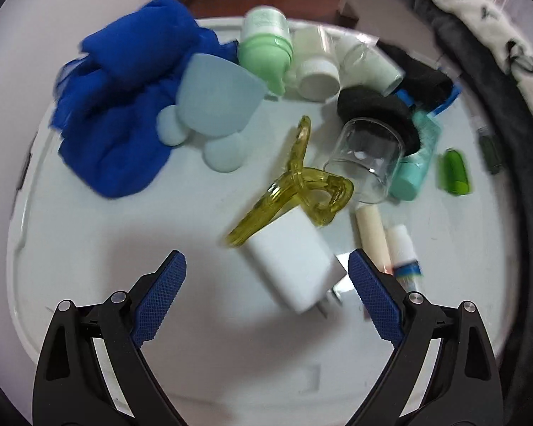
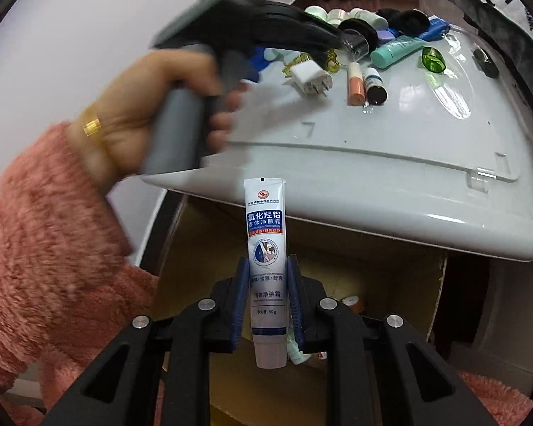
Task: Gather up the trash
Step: 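Grasp the white tube with the right tool while the left tool grasps the white charger, then drop the white tube and charger into the cardboard box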
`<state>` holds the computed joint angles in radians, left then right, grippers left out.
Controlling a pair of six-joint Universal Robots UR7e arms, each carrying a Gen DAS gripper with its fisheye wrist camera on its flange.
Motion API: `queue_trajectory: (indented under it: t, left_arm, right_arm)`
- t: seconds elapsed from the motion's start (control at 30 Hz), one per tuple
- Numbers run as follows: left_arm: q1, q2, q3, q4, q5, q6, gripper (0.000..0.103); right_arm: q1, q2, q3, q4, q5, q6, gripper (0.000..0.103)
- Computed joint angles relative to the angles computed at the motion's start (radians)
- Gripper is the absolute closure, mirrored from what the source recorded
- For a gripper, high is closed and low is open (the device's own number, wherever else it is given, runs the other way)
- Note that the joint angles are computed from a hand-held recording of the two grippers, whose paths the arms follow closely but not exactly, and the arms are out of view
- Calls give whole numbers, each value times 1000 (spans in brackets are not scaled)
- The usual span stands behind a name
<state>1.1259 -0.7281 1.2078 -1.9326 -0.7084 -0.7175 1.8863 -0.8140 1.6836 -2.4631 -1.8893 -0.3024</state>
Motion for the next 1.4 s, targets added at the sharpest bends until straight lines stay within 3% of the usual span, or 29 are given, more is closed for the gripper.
queue_trajectory:
  t: [0.07,0.13,0.27,0.5,0.57,0.6,0.63,0.73,0.83,0.93,1.03,1.07,1.1,1.13,1.27,1.4]
  left_arm:
    - [8,28,-53,71,-28,-55,27]
    - [8,25,-25,9,-22,-52,51]
    - [-1,-9,37,-41,-27,-31,57]
    - [-55,-239,333,-186,-69,18,62]
    - [-86,-306,417,-190,-58,21,68]
    - [-105,-357,476,-190,-56,18,78]
    - [-116,-398,519,-184,-64,11,79]
    - [-151,-492,633,-146,-108,-26,79]
    - [-177,-577,760,-156,-220,-47,79]
    - [-177,-582,807,-170,-305,-50,79]
    - [-134,-546,799,-140,-370,-59,78]
    - [-118,-531,788,-122,-387,-65,75]
    - [-99,-507,768,-77,-398,-90,50]
    - [-91,-493,757,-44,-400,-109,29]
    - [-108,-489,760,-37,-377,-96,27]
    - [-182,-517,778,-64,-224,-59,27]
  right_arm:
    - [-5,-4,0,4,10,2,81]
    - [-8,-10,1,13,23,9,81]
    - [-10,-16,2,3,34,9,82]
    - [-4,-18,14,-20,0,11,81]
    - [-1,-18,19,-29,-17,19,81]
    - [-1,-17,20,-33,-29,25,81]
    - [-1,-16,19,-35,-39,30,81]
    - [-4,-15,23,-11,-60,57,81]
    - [-3,-12,30,26,-76,82,81]
    - [1,2,40,63,-119,109,81]
    - [4,35,31,123,-198,151,80]
    - [11,52,25,124,-251,154,60]
    - [18,61,24,111,-286,156,42]
    - [25,64,30,76,-314,144,20]
    - [25,36,47,-1,-255,112,25]
    - [29,5,53,-96,-211,81,25]
